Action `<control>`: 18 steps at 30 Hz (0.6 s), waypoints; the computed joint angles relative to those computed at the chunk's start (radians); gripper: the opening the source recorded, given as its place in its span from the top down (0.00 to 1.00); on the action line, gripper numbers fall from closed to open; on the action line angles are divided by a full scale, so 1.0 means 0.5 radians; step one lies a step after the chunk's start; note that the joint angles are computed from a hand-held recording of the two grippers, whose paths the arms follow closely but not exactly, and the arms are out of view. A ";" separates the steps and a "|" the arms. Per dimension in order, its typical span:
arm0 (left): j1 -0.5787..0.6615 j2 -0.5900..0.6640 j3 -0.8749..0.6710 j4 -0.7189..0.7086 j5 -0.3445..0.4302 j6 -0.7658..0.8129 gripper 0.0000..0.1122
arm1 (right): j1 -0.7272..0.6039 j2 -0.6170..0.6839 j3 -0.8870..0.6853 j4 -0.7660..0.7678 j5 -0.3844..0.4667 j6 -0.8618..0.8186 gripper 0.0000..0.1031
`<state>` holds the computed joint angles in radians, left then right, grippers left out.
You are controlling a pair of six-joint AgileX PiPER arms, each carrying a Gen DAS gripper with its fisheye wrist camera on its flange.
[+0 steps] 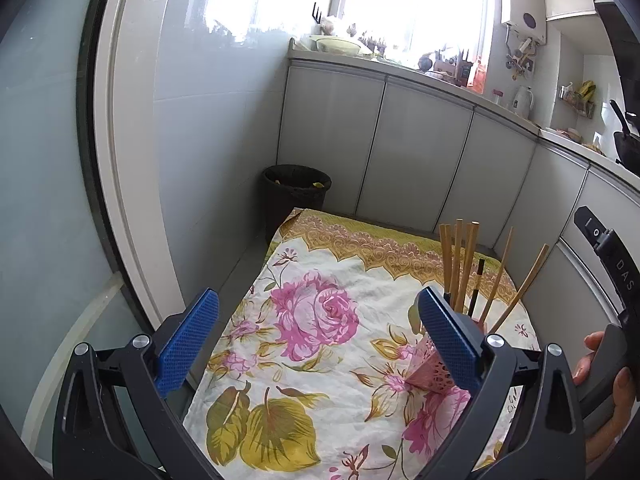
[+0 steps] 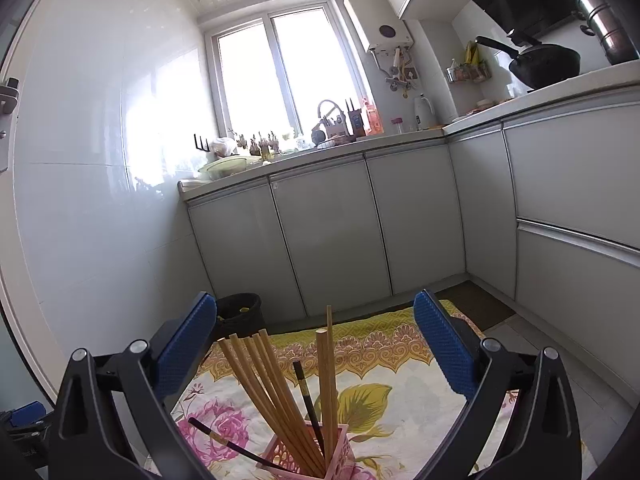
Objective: Organize utensils
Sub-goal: 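Open the right tool to release its chopstick into the basket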
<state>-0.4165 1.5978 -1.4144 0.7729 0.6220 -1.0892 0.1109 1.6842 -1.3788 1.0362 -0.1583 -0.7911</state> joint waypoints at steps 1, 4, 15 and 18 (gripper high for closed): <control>-0.004 -0.001 -0.002 0.004 0.004 0.000 0.15 | 0.003 -0.009 0.005 0.094 -0.015 -0.099 0.06; -0.012 -0.006 -0.010 -0.010 0.013 0.021 0.15 | -0.015 -0.062 0.060 0.134 -0.016 -0.125 0.06; -0.121 -0.051 -0.010 -0.036 0.078 0.090 0.15 | -0.151 -0.494 0.540 -0.187 0.007 0.193 0.06; -0.175 -0.065 -0.004 -0.020 0.100 0.088 0.15 | -0.173 -0.637 0.678 -0.001 0.018 -0.036 0.06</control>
<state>-0.5041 1.5656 -1.4167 0.7628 0.6722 -1.0451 0.0242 1.3656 -1.0396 1.0359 -0.1494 -0.8089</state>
